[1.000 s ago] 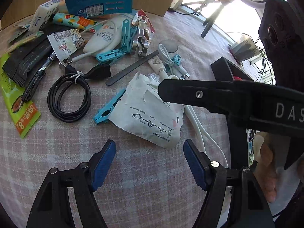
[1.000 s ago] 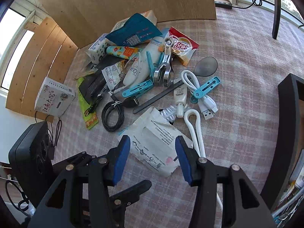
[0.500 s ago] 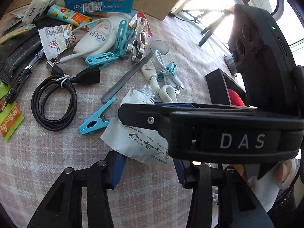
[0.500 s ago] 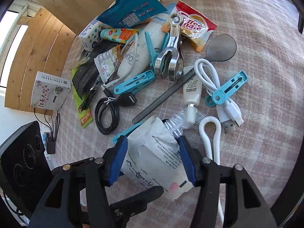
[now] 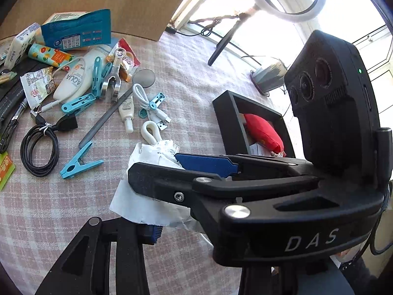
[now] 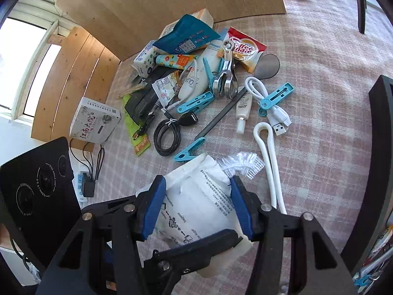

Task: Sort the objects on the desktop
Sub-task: 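Carry the white paper packet into the tray with the right gripper and release, then move both grippers to the white cable with the beaded end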

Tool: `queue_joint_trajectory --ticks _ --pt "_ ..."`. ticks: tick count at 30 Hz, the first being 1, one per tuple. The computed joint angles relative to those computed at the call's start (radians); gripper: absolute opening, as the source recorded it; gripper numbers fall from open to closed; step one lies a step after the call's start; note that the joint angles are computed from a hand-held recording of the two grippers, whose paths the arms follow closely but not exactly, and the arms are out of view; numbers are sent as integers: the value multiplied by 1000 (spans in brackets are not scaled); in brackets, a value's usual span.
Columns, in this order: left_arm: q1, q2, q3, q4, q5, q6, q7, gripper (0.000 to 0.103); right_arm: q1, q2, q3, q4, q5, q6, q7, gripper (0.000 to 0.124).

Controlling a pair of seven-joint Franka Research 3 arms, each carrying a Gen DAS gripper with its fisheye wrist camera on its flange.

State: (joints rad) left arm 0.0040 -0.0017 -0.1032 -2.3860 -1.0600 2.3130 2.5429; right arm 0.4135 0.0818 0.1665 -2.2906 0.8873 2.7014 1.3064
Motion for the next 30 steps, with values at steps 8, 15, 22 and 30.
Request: queue_joint_trajectory --ticks 8,15,22,30 --pt "-78 -22 -45 38 -23 -45 27 35 -17 -218 -47 -199 -109 97 143 54" --pt "-167 -23 -92 80 -38 -78 36 35 -109 -440 -62 -383 -313 111 354 54" --pt "-251 -10 -139 109 -17 -74 30 35 -217 -646 -68 -525 -494 50 516 54" --pt "-312 -27 -158 83 100 -16 8 38 -335 -797 -40 -601 -647 -30 650 54"
